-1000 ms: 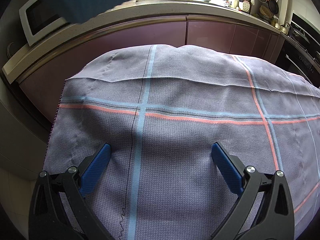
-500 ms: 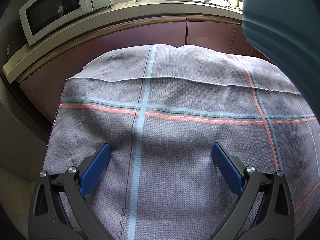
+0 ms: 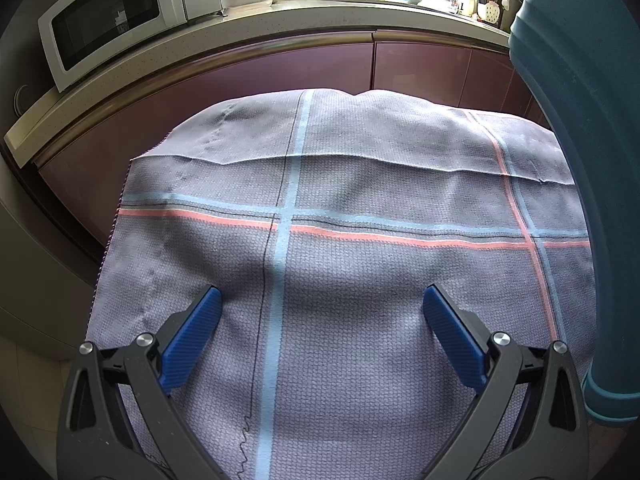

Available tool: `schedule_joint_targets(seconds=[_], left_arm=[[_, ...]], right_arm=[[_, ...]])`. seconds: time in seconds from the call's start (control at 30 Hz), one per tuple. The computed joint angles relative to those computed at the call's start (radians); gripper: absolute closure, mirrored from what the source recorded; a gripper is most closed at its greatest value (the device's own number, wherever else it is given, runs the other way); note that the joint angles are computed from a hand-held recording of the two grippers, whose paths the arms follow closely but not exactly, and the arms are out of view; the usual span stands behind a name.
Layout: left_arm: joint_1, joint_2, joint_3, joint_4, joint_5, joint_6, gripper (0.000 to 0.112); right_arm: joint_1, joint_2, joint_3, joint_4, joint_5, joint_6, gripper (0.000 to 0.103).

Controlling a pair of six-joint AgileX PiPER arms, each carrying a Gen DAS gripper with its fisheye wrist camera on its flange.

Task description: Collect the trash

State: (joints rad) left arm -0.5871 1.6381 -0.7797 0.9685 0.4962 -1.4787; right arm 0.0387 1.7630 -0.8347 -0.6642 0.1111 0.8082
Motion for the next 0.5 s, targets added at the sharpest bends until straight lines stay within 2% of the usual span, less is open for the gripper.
schedule_joint_targets(seconds=[0.5], left_arm=[[0.000,0.001,-0.002,-0.002,0.000,0.002,0.013]], right_arm=[[0.000,0.000,0.001,-0.006,0.000,0.006,0.005]])
